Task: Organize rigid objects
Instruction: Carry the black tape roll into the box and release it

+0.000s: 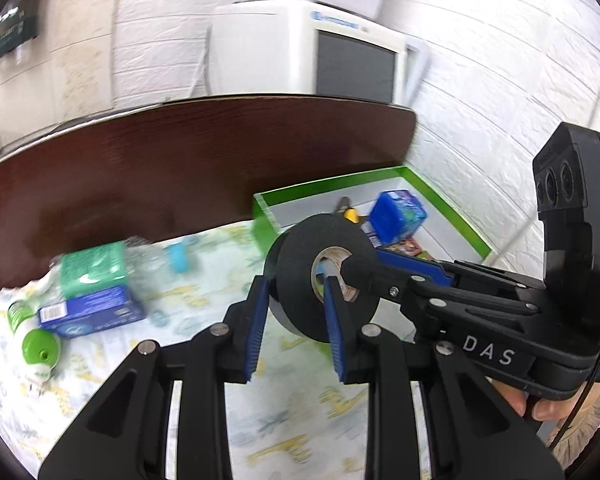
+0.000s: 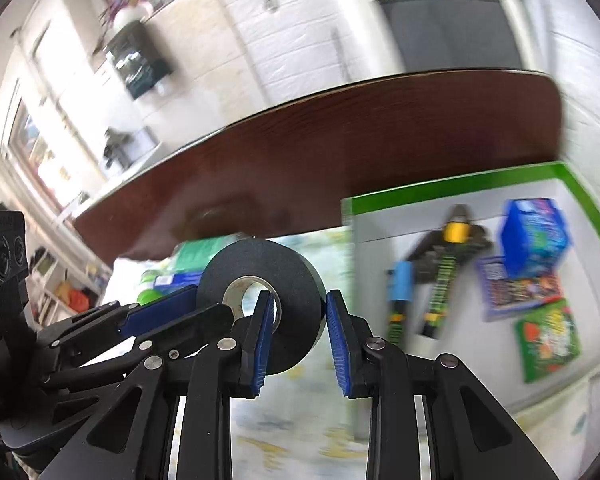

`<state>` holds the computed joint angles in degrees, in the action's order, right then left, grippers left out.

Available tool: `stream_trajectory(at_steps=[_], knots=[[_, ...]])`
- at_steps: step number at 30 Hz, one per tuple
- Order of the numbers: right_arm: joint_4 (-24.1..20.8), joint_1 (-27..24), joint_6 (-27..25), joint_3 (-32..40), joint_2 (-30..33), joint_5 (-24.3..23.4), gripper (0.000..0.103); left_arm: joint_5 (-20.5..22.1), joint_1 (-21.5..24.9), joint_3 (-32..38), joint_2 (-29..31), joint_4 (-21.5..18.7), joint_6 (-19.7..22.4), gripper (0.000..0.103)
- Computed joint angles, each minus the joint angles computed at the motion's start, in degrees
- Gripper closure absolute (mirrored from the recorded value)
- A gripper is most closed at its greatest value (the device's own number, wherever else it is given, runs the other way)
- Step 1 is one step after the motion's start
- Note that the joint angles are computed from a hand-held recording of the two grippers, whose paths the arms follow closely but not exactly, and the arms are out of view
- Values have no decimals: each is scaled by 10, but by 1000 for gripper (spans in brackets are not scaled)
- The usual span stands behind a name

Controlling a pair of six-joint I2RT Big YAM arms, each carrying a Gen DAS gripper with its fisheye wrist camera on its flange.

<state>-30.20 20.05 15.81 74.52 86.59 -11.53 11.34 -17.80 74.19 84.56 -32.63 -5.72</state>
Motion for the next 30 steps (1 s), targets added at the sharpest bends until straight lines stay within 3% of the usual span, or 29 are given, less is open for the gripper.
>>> stream_trajectory(at_steps=[9,15,30], knots=[[33,-74,28,-51,-39,-10,73,-7,-62,78,63,-28,25,79],[39,-115,38,-68,-39,-28,73,-9,-78,101,90,-53,29,79],[37,-147,40,-76,-17,-66,73,-22,-93,140,134,-84,29,80]])
